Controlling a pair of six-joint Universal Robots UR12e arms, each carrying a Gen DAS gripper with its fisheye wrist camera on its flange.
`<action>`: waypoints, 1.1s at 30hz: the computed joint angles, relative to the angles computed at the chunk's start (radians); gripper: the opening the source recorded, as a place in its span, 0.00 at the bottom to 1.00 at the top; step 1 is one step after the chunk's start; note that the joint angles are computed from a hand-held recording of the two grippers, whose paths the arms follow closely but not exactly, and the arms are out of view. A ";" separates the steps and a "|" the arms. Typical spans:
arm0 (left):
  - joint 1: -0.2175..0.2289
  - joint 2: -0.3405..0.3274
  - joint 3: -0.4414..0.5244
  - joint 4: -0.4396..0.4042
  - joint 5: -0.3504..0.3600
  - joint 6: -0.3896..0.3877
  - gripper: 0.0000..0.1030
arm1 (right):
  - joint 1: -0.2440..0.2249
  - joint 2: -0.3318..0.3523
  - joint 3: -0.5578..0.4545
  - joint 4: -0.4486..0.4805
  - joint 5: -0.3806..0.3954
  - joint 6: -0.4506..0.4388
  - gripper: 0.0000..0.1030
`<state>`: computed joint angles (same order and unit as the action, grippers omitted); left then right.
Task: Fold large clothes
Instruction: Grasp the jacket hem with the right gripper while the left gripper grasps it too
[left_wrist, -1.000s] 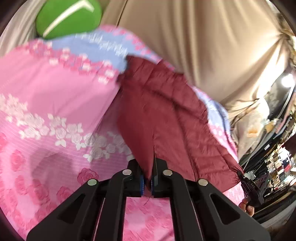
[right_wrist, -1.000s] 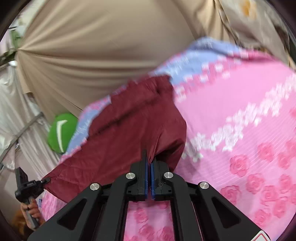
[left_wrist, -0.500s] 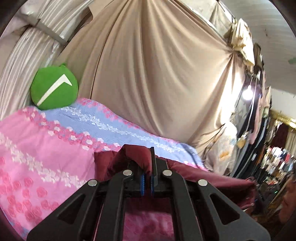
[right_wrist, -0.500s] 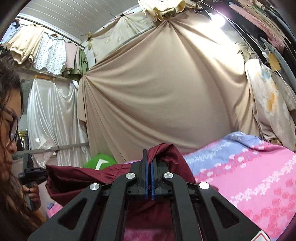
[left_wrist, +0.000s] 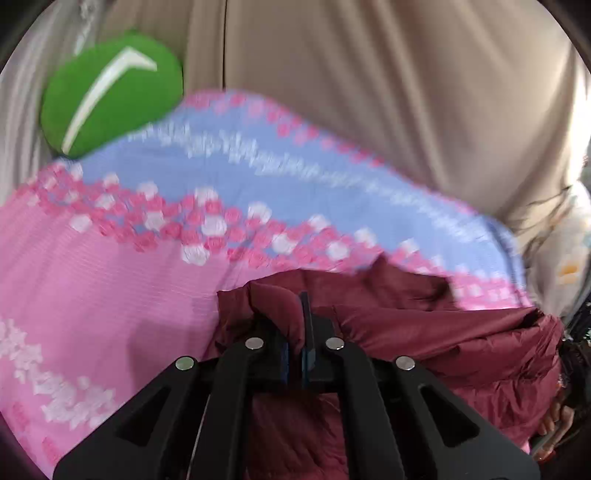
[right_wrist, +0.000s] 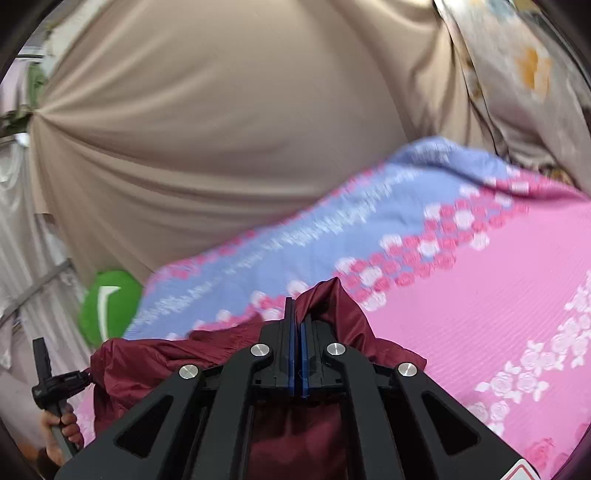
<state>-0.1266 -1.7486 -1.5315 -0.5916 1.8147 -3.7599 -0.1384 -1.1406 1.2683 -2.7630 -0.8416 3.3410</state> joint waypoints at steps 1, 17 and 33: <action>0.008 -0.023 0.018 -0.029 0.002 -0.009 0.03 | 0.012 0.018 -0.026 0.047 -0.026 -0.007 0.02; 0.028 -0.134 0.055 -0.032 -0.004 0.022 0.05 | 0.089 0.153 -0.215 0.426 -0.275 -0.120 0.00; -0.006 0.009 -0.096 0.290 0.065 -0.048 0.61 | 0.039 -0.019 -0.005 0.097 -0.190 -0.082 0.27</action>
